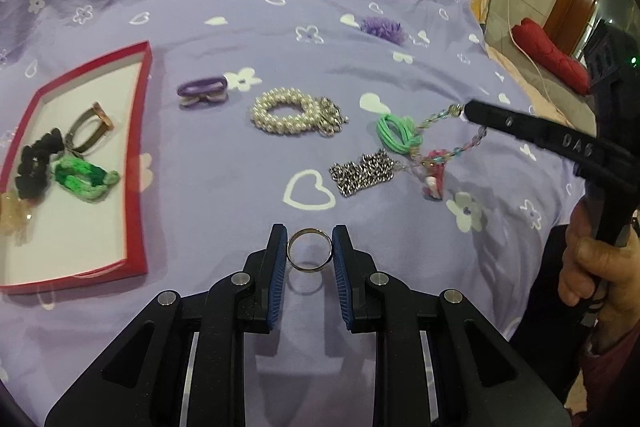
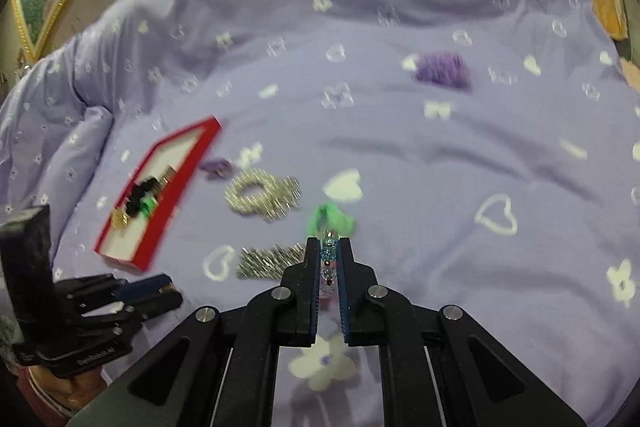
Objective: Organize jewelry
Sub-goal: 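Carry the gold ring to the tray while the right tool grasps the beaded bracelet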
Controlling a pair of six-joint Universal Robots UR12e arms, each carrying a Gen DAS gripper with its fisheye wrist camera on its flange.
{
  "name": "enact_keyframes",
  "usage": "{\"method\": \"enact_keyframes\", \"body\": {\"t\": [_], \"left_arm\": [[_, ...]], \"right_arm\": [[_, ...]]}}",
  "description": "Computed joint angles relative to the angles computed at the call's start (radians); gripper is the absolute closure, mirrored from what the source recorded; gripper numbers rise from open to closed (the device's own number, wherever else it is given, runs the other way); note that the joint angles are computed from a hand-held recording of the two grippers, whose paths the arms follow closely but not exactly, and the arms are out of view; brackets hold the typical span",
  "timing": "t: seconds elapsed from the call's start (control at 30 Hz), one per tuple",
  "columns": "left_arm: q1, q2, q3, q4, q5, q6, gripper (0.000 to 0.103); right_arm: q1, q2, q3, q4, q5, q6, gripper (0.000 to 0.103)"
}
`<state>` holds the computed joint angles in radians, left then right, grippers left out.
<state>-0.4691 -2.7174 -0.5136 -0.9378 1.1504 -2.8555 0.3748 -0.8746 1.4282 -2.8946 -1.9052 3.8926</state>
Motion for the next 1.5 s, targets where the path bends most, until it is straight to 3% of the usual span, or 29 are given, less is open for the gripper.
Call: {"method": "enact_keyframes", "body": {"t": [0.23, 0.57, 0.8, 1.17, 1.5], "left_arm": [[0.015, 0.039, -0.069, 0.079, 0.003, -0.039, 0.082], [0.047, 0.073, -0.135, 0.157, 0.033, -0.119, 0.082], [0.076, 0.074, -0.146, 0.192, 0.074, -0.191, 0.082], [0.114, 0.046, -0.1, 0.199, 0.149, -0.267, 0.082], [0.133, -0.033, 0.046, 0.095, 0.18, -0.297, 0.082]], "right_arm": [[0.013, 0.01, -0.048, -0.037, -0.019, -0.057, 0.096], [0.027, 0.058, -0.135, -0.027, 0.061, -0.113, 0.096], [0.037, 0.123, -0.258, 0.012, 0.133, -0.176, 0.096], [0.043, 0.23, -0.461, 0.064, 0.236, -0.251, 0.096], [0.039, 0.357, -0.691, 0.161, 0.355, -0.266, 0.096]]}}
